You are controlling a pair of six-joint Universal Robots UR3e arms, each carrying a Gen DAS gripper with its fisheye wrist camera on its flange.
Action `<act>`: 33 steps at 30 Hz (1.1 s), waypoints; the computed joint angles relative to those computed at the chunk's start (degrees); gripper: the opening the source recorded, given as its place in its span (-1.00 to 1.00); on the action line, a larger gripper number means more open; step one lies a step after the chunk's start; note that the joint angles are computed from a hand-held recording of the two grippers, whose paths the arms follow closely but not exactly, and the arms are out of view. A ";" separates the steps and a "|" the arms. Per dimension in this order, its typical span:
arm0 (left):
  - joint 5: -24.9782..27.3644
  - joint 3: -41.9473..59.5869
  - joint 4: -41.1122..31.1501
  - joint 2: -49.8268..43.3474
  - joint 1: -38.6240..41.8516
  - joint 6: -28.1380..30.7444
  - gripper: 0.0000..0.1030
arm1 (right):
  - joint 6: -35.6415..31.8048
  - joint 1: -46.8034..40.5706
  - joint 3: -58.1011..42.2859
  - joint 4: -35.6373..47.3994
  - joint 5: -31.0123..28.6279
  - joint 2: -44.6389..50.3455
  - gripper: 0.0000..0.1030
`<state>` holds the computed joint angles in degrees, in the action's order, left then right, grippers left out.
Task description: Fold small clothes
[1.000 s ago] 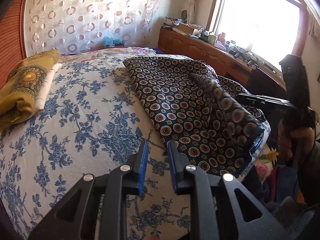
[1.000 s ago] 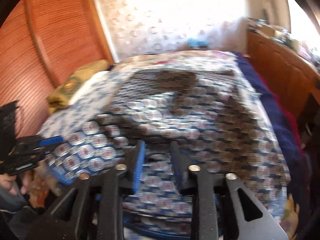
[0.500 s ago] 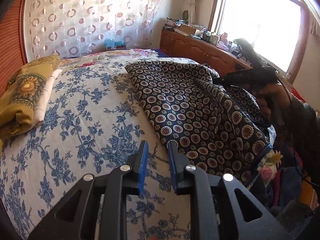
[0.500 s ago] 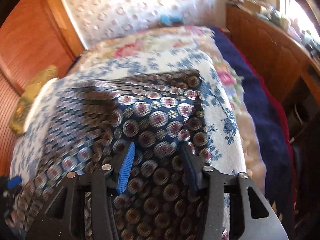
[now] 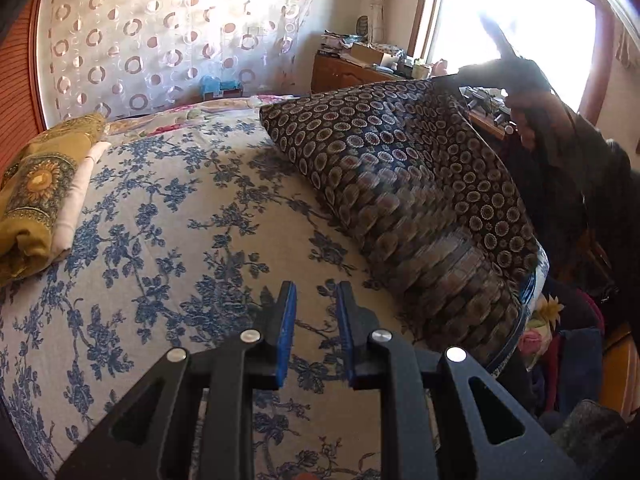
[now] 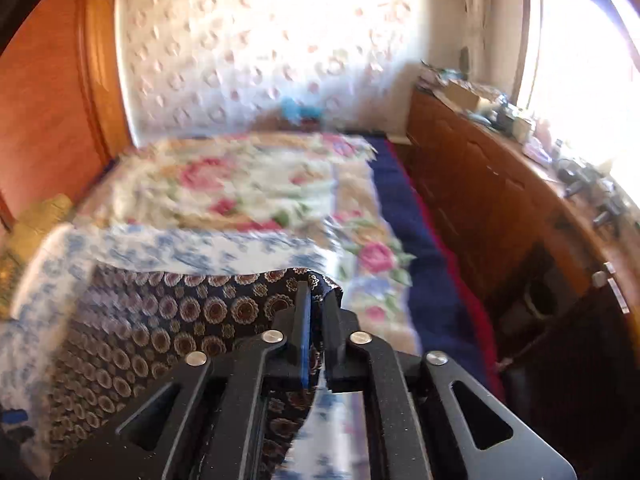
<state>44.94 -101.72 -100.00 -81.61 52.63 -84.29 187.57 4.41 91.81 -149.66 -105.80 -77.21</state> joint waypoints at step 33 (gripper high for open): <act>3.51 -9.79 7.90 5.71 -9.30 -9.86 -0.65 | 6.67 13.56 52.15 -35.85 7.12 -13.06 -0.24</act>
